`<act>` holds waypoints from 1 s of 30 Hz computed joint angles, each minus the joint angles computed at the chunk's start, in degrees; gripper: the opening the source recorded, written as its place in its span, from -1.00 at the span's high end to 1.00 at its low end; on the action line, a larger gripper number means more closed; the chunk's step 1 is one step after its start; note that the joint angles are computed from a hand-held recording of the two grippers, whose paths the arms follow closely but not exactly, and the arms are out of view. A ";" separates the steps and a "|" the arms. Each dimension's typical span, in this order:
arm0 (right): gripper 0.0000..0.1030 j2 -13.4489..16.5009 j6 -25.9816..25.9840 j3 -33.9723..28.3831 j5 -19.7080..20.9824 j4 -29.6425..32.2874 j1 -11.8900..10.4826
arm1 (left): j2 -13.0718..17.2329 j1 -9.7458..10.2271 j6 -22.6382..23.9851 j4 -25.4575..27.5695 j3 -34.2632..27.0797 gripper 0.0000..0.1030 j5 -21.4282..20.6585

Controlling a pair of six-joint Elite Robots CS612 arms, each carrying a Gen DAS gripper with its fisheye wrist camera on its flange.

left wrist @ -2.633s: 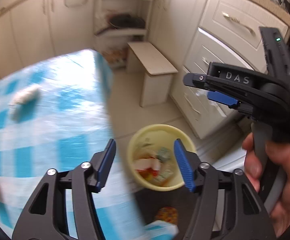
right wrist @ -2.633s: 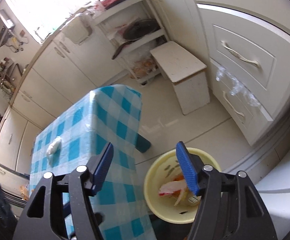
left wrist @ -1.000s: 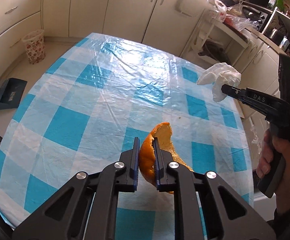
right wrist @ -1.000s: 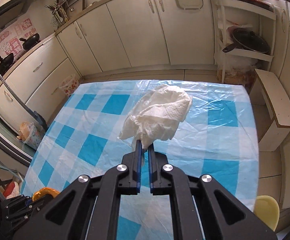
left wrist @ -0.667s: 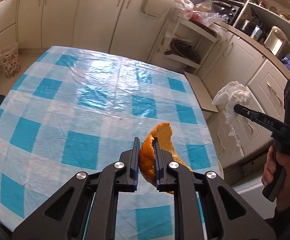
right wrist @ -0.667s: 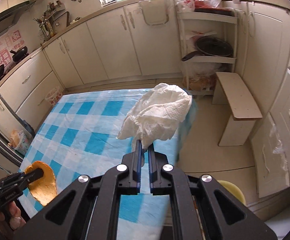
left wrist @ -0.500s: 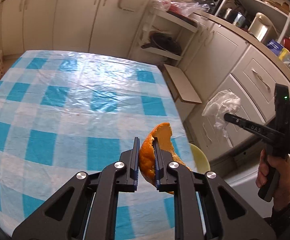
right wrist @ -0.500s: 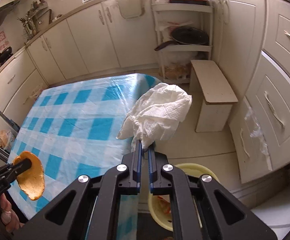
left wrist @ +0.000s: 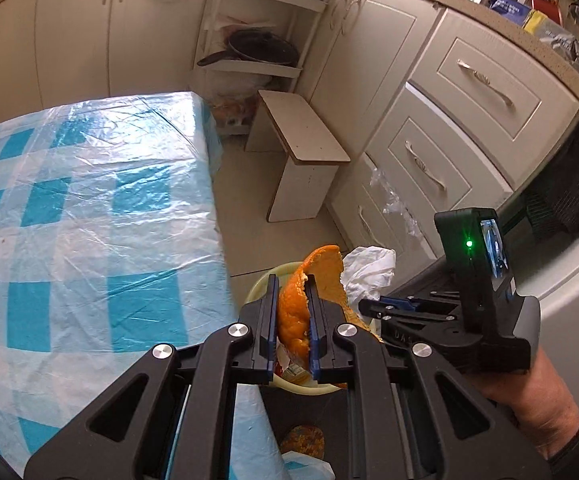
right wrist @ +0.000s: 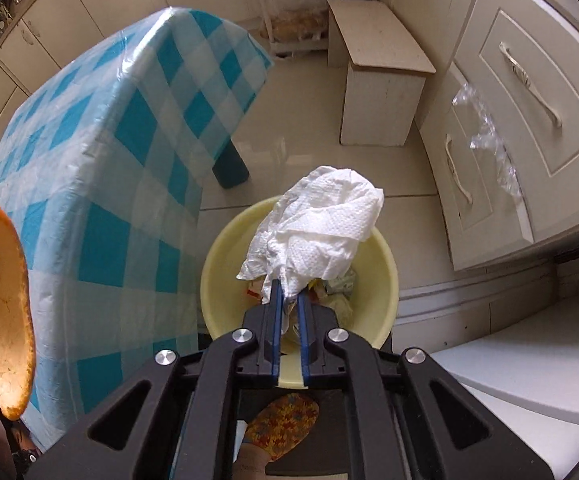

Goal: Collect trash

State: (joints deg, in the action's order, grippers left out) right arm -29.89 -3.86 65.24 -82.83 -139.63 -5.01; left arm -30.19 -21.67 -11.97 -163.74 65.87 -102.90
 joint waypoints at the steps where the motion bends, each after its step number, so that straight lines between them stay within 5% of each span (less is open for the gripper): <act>1: 0.51 0.22 0.26 -0.24 -0.58 0.36 -0.03 | 0.54 -0.38 0.19 1.62 -0.99 0.78 0.64; 7: 0.22 -0.69 3.67 1.26 -0.88 -0.69 -1.13 | 3.29 -1.98 0.97 8.47 -5.93 0.77 3.37; 12: -0.04 -2.94 9.50 4.47 -1.46 -8.42 -2.03 | 5.76 -3.32 2.36 17.16 -10.61 0.77 4.94; 15: -0.20 -4.72 12.69 7.28 -0.57 -16.05 -2.53 | 7.87 -4.24 3.59 23.55 -14.55 0.53 5.97; 17: -0.26 -5.27 14.08 8.27 0.32 -19.82 -2.84 | 8.54 -4.68 3.39 24.18 -15.71 0.18 7.41; 22: -0.29 -5.98 17.45 9.38 1.29 -25.87 -3.44 | 6.66 -4.68 3.46 20.62 -12.81 -0.12 7.89; 28: -0.40 -9.85 20.02 15.00 -0.98 -34.66 -2.58 | -1.43 -4.26 4.84 6.80 0.75 -0.61 13.75; 30: -0.62 -11.90 19.79 18.92 -3.71 -40.56 -1.60 | -4.28 -3.73 5.09 2.22 5.28 -0.71 14.67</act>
